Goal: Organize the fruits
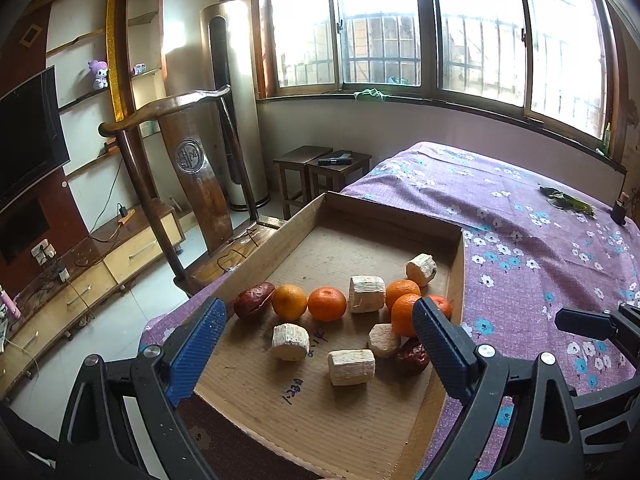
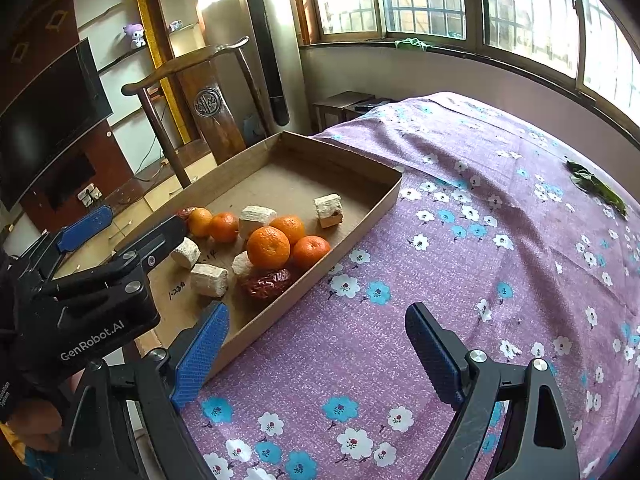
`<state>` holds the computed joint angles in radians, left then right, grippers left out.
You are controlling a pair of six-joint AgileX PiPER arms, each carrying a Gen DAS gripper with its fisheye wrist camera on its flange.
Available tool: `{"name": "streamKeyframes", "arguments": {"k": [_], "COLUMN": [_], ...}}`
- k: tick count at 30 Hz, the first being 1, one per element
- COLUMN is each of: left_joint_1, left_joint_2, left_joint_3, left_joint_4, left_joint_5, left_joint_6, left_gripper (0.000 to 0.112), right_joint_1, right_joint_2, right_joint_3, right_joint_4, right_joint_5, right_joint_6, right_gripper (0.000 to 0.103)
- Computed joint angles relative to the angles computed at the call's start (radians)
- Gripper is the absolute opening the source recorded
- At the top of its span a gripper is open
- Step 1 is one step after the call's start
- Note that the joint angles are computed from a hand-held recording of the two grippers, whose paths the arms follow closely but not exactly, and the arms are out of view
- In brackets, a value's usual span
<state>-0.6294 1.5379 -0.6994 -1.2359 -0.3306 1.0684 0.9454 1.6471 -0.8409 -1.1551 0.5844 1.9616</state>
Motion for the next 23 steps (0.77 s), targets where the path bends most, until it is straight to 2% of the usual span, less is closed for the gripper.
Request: {"name": "streamKeyframes", "arguments": {"k": [13,19,23], "left_joint_1": [0.004,0.002,-0.006], "left_joint_2": [0.001,0.004,0.004], "left_joint_3": [0.000,0.021,0.023], "left_joint_4": [0.000,0.072,0.098], "left_joint_5": [0.002,-0.019,-0.004], "left_joint_6": [0.002,-0.067,-0.084], "left_gripper": [0.094,0.094,0.094], "right_joint_1": [-0.004,-0.007,-0.004], "right_joint_2": [0.010,0.007,-0.018], "right_joint_3": [-0.003,0.000,0.028], "right_joint_4": [0.005,0.005,0.006], "right_joint_5": [-0.013,-0.018,0.005], "right_joint_6": [-0.008,-0.008,0.003], "right_gripper": [0.093,0.093,0.093]}}
